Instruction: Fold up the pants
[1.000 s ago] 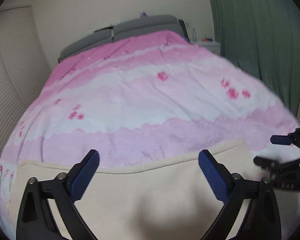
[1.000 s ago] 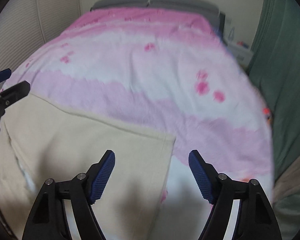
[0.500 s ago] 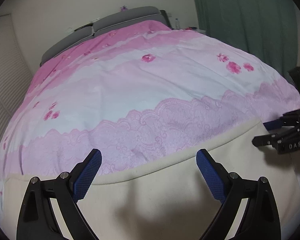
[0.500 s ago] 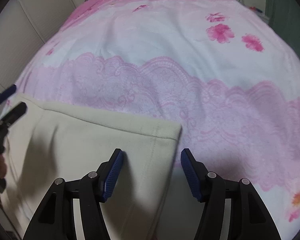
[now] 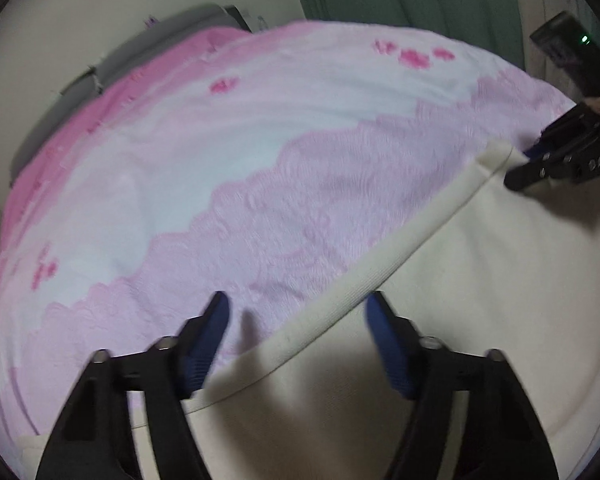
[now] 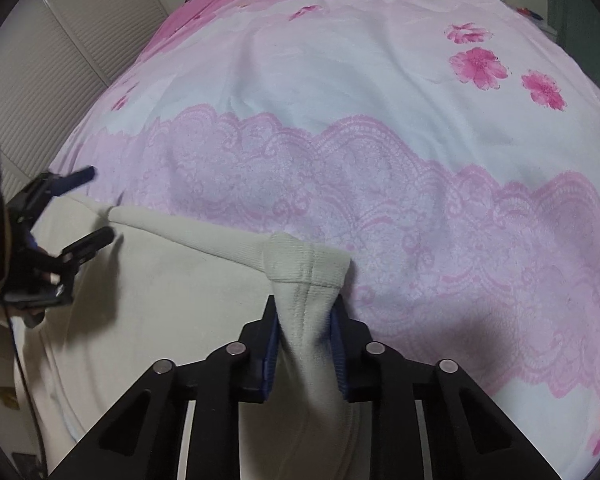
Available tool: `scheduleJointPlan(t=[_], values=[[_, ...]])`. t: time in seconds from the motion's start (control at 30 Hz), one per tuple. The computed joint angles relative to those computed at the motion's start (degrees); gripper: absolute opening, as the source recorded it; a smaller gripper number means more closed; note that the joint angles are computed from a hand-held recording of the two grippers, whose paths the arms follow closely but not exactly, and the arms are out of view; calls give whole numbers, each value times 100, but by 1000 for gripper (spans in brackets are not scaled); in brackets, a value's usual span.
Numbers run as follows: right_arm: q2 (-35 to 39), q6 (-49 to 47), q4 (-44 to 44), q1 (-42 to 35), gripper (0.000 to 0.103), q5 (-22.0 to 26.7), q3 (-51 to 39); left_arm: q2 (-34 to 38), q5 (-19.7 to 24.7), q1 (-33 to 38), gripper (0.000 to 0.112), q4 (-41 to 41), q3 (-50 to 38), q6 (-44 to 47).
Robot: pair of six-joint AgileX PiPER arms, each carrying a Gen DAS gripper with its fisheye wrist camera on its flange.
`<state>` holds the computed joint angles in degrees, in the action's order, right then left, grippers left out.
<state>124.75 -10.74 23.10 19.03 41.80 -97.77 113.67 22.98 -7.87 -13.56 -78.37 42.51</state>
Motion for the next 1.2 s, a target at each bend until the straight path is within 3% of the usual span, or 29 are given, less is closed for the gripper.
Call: scheduleJointPlan(t=[0.13,0.2,0.3,0.47,0.63,0.9,1.2], values=[[-6,305,-129,138,17,-104,-13,191,307,52,46,-402,-153,448],[-54,432,-254,200,16,-154,25,227,486,87,28,-644,-176,671],[-216,620,-449,286,13,-276,142,2,314,61,11,-633,94,653],[-878,860,-766,415,13,-567,705,-631,354,150,9,-935,591,1015],[-1738,1595,-1631,795,12,-538,1156,-1619,578,288,9,-1264,1160,1735],[-3165,2934,-3293,1867,12,104,1657,-3471,2037,1035,9,-1819,1789,2632],[-4345,5052,-4959,4307,12,1681,2123,-5504,4632,3113,9,-2209,2612,3959]])
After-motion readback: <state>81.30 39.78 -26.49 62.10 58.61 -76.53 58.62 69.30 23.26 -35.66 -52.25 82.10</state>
